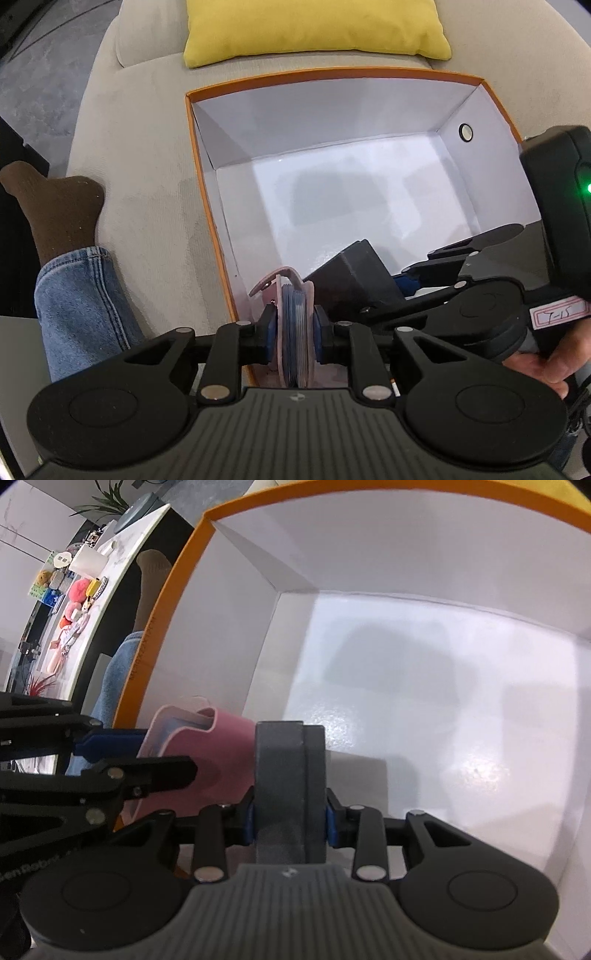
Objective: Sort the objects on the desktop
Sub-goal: 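Lower the pink card holder and dark box into the orange box, open both tools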
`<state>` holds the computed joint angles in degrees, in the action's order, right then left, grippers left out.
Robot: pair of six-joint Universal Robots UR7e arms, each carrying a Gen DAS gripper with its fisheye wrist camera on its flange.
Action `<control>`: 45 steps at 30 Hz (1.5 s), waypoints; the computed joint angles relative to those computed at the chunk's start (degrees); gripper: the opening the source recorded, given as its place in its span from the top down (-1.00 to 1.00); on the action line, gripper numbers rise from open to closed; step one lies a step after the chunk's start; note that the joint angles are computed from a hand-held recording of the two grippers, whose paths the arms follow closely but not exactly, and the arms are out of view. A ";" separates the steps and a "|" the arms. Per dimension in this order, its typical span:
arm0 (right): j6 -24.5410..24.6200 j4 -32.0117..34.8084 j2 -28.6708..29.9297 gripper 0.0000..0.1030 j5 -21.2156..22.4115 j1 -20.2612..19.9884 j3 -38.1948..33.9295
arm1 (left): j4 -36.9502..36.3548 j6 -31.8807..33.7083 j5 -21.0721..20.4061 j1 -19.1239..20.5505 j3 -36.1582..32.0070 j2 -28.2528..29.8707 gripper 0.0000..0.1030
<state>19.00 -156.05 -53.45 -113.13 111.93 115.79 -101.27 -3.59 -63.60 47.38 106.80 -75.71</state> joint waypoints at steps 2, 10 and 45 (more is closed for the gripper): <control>0.05 -0.05 0.00 0.21 0.11 0.02 -0.06 | 0.15 0.40 -0.72 0.32 -0.12 -0.34 0.54; 1.66 -3.87 -2.55 0.14 3.86 -0.37 2.50 | -0.95 2.07 -3.95 1.02 0.54 -3.80 0.49; 1.48 -4.76 -2.40 0.44 2.83 3.15 2.45 | -6.23 0.99 -5.07 -0.17 6.37 -14.75 0.49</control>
<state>20.48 -160.81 -55.85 -110.30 115.09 118.24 -107.50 -2.60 -68.68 47.22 113.17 -90.46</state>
